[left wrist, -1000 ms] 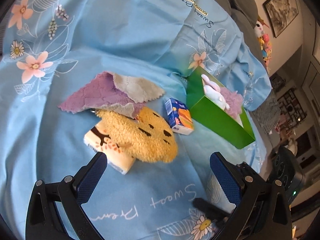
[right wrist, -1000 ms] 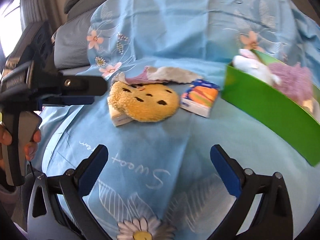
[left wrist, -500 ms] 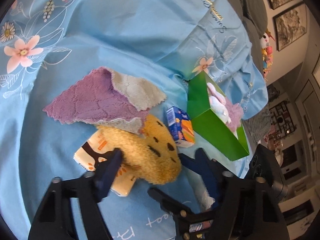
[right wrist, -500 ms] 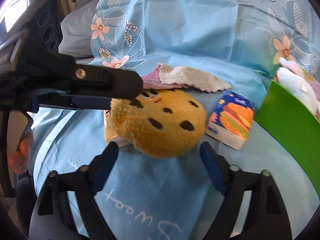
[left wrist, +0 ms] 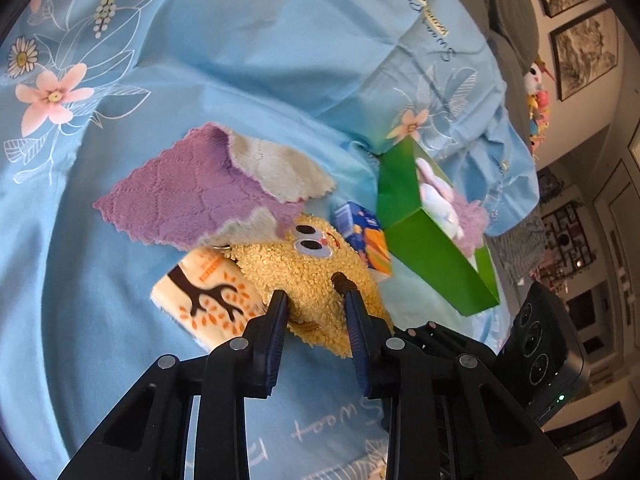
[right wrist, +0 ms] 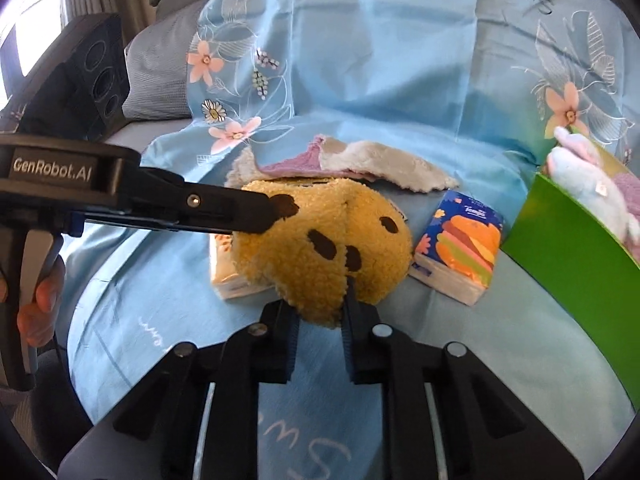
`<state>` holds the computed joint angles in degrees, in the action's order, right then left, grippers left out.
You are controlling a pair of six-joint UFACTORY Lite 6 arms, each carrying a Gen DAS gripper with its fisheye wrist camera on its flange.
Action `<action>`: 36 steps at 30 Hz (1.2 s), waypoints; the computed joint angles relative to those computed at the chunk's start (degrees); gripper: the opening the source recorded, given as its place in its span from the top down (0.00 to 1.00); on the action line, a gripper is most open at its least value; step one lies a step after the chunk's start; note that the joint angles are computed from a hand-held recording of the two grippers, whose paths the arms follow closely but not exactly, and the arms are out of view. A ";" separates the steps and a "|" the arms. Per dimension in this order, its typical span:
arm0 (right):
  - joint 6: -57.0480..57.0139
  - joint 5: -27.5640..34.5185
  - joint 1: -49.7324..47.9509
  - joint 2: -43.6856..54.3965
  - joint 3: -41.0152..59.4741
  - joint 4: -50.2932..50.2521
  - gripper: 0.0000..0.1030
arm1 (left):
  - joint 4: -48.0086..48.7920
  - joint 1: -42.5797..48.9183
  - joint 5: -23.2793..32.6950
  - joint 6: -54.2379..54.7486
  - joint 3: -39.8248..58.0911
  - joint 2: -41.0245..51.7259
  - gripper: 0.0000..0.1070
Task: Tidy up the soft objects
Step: 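Grasp the yellow cookie plush with the left gripper, then carry the cookie plush into the green box and open the left gripper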
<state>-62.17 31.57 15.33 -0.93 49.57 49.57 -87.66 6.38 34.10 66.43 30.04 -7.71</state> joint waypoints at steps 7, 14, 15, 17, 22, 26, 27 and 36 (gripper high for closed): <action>0.98 5.22 -3.85 -13.20 -5.21 -2.18 0.83 | 11.55 -4.76 -1.19 -14.68 -4.10 -16.19 0.72; 0.16 9.95 -11.77 -20.44 -4.47 -2.63 0.83 | 21.28 -17.30 -8.63 -29.17 3.04 -17.47 0.72; -0.55 10.73 -13.43 -20.76 -3.99 -2.33 0.83 | 22.25 -18.73 -9.54 -30.47 4.26 -16.79 0.72; -2.06 11.92 -16.61 -20.69 -2.70 -1.41 0.83 | 24.32 -21.80 -11.28 -33.20 7.55 -14.62 0.72; -5.61 13.91 -23.91 -17.95 1.01 1.54 0.83 | 35.28 -29.44 -15.48 -43.93 19.26 -5.35 0.72; -8.03 15.10 -29.69 -13.71 5.22 3.24 0.82 | 43.38 -33.15 -16.24 -51.04 30.16 4.11 0.72; -8.43 15.24 -30.93 -12.18 6.68 3.56 0.82 | 44.47 -33.70 -16.20 -51.79 32.99 6.60 0.72; -8.50 13.88 -37.11 4.67 21.82 4.74 0.82 | 54.87 -36.43 -10.03 -61.78 65.45 32.99 0.72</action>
<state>-70.67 45.46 -21.78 3.74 71.39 54.31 -32.79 -30.05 24.06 4.65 95.48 25.28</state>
